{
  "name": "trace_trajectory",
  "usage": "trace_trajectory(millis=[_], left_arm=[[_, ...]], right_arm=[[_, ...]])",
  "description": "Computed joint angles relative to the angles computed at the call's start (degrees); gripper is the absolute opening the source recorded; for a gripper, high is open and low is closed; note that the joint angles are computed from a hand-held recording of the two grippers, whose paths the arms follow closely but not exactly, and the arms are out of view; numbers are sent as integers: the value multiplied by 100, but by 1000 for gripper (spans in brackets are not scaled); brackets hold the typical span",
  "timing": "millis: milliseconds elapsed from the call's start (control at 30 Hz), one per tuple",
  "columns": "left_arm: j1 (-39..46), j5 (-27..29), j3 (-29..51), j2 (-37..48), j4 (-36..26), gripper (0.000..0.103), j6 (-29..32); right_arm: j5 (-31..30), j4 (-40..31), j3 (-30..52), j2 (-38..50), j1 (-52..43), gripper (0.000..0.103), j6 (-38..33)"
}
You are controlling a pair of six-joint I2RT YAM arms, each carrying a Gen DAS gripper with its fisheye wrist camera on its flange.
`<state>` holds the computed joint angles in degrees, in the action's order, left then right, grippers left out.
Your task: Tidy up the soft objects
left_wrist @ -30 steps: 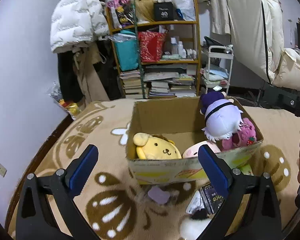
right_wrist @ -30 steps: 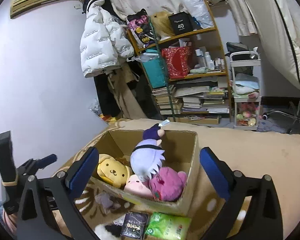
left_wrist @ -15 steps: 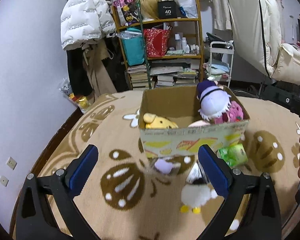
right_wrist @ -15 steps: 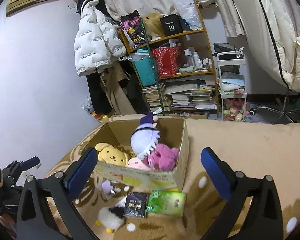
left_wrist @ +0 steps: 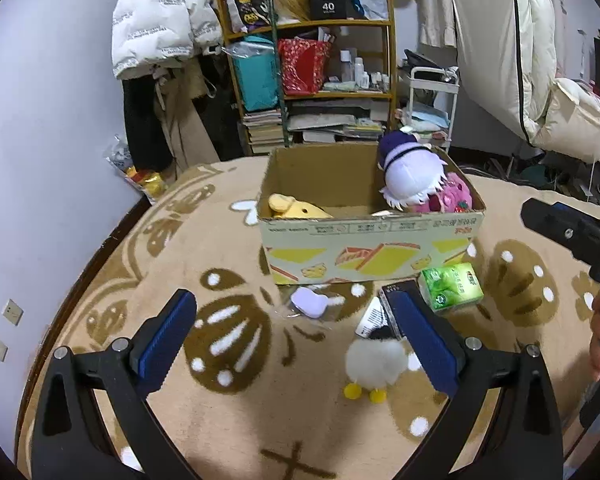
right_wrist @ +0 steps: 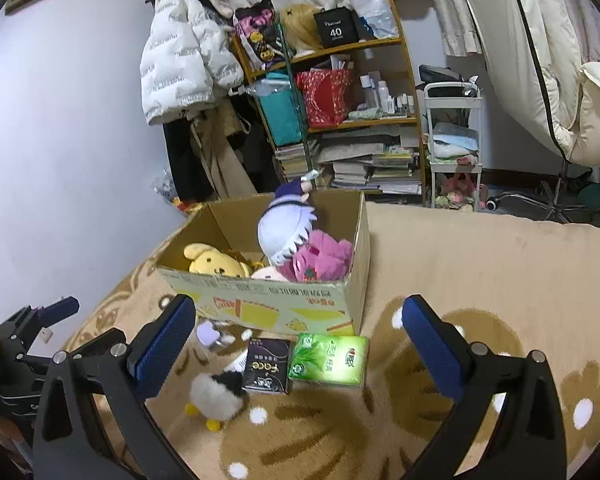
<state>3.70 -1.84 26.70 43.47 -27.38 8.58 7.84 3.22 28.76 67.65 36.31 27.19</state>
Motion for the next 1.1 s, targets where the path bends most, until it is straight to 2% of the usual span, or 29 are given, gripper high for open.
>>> trace_trajectory(millis=[200, 300, 400, 667, 1100], left_arm=[[-150, 87, -85, 657, 327, 99, -331], [-395, -174, -141, 972, 611, 99, -413], [-524, -155, -116, 1276, 752, 99, -504], [-764, -119, 17, 2167, 1097, 99, -535], [-905, -188, 333, 3531, 1153, 99, -386]], right_arm=[[-49, 161, 103, 632, -26, 103, 6], [-263, 286, 160, 965, -153, 103, 102], [-220, 346, 231, 1187, -175, 103, 84], [-371, 444, 554, 1884, -331, 103, 117], [-724, 355, 1058, 3039, -540, 103, 150]])
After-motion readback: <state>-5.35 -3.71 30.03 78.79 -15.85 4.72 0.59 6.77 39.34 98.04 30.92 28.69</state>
